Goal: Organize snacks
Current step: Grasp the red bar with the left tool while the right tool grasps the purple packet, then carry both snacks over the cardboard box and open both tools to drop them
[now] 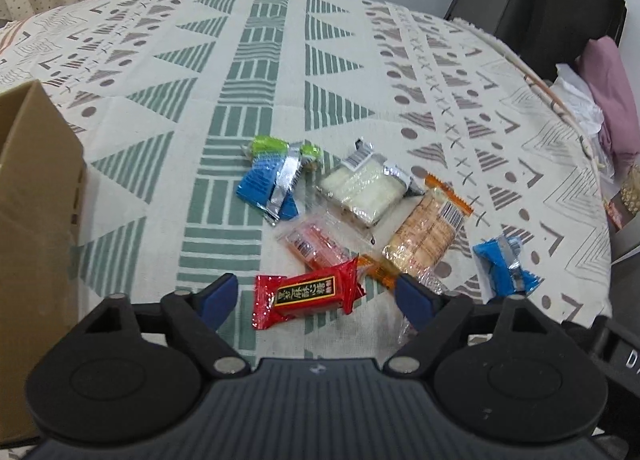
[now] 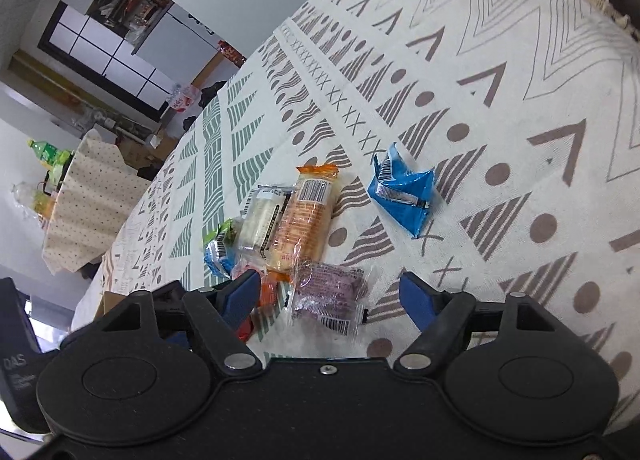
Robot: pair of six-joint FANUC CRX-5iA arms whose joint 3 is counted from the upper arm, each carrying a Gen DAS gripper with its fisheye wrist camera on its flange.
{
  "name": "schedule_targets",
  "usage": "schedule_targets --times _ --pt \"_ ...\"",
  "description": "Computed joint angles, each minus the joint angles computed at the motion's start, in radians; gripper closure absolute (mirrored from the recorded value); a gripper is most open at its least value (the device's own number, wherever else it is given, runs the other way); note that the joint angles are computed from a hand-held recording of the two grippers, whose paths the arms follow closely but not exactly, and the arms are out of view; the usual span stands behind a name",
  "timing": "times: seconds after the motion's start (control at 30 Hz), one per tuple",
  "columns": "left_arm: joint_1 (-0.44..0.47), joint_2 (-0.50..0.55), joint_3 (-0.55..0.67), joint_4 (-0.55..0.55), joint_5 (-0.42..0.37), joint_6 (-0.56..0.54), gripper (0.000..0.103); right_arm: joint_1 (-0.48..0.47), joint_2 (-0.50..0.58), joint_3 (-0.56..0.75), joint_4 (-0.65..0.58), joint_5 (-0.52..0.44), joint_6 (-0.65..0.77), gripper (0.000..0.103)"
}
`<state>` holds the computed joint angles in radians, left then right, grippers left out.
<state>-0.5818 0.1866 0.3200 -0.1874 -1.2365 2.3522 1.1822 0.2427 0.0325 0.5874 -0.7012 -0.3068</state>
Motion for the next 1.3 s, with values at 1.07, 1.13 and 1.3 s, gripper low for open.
schedule_targets --times 1.07,1.13,1.3 --pt "0.026 -0.177 -0.129 -0.030 0.109 0.141 0.086 0.024 0.098 0.156 -0.058 -0.082 0.246 0.067" --pt "0.027 -0.193 -0.134 -0.035 0.113 0.149 0.086 0.030 0.088 0.148 -0.041 -0.082 0.219 0.067" --pt "0.032 -0.238 -0.151 -0.042 0.118 0.162 0.086 0.051 0.076 0.143 0.008 -0.103 0.153 0.067"
